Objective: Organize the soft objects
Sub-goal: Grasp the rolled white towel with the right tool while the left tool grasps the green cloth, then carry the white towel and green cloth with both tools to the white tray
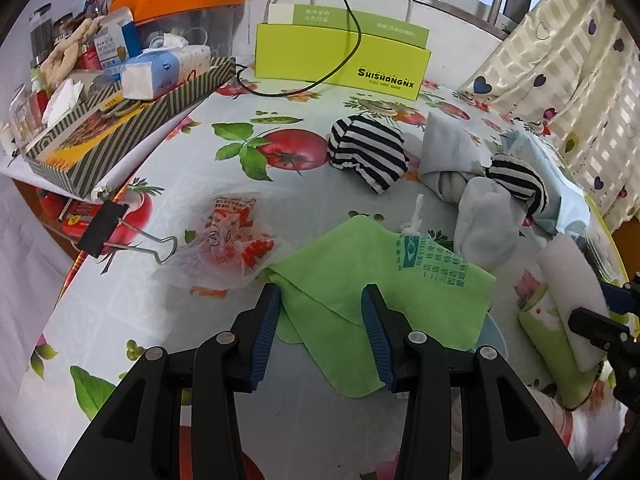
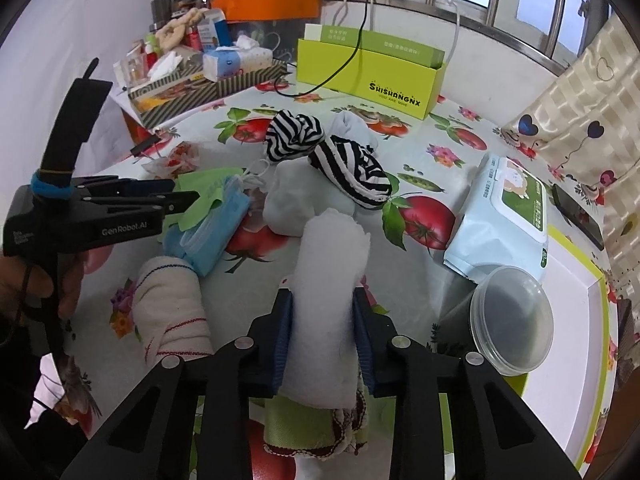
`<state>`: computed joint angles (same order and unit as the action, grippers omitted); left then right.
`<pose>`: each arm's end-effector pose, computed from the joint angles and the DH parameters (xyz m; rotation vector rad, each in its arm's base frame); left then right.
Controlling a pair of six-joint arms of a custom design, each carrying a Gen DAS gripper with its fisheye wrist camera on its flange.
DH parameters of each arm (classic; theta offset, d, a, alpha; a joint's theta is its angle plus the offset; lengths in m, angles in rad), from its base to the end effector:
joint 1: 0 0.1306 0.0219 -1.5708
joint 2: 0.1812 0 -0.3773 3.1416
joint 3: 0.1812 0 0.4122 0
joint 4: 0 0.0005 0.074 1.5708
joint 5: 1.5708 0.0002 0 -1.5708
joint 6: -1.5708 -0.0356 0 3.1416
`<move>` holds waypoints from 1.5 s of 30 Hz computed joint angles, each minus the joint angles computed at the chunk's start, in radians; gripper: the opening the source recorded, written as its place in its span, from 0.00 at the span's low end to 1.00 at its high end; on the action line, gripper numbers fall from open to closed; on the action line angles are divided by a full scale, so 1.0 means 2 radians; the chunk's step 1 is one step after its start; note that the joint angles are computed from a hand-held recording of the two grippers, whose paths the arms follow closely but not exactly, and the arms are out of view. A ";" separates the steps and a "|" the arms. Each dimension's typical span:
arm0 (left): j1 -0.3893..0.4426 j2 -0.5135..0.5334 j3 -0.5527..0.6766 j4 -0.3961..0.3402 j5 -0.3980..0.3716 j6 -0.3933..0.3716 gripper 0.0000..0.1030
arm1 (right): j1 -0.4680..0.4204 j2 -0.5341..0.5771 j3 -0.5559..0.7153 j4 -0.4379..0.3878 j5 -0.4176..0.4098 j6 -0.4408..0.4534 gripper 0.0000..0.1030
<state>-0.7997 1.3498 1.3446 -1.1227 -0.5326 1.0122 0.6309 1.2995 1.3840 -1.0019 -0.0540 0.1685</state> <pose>0.3358 -0.3203 0.4108 -0.4108 2.4285 -0.0219 0.3747 0.2755 0.4541 -0.9960 2.2988 0.2603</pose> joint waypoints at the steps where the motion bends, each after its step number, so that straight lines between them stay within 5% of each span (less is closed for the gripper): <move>1: 0.000 0.001 0.001 -0.001 -0.002 -0.002 0.33 | 0.000 -0.001 -0.001 0.001 0.000 0.000 0.27; 6: -0.001 0.000 -0.001 0.006 0.001 -0.011 0.07 | 0.000 -0.004 -0.003 0.006 0.000 0.000 0.25; 28: -0.048 -0.052 0.013 0.038 -0.071 -0.028 0.06 | -0.009 -0.047 -0.017 0.038 -0.015 -0.009 0.25; 45: -0.078 -0.014 0.087 0.045 -0.086 -0.083 0.06 | -0.033 -0.085 -0.030 0.047 -0.021 -0.014 0.25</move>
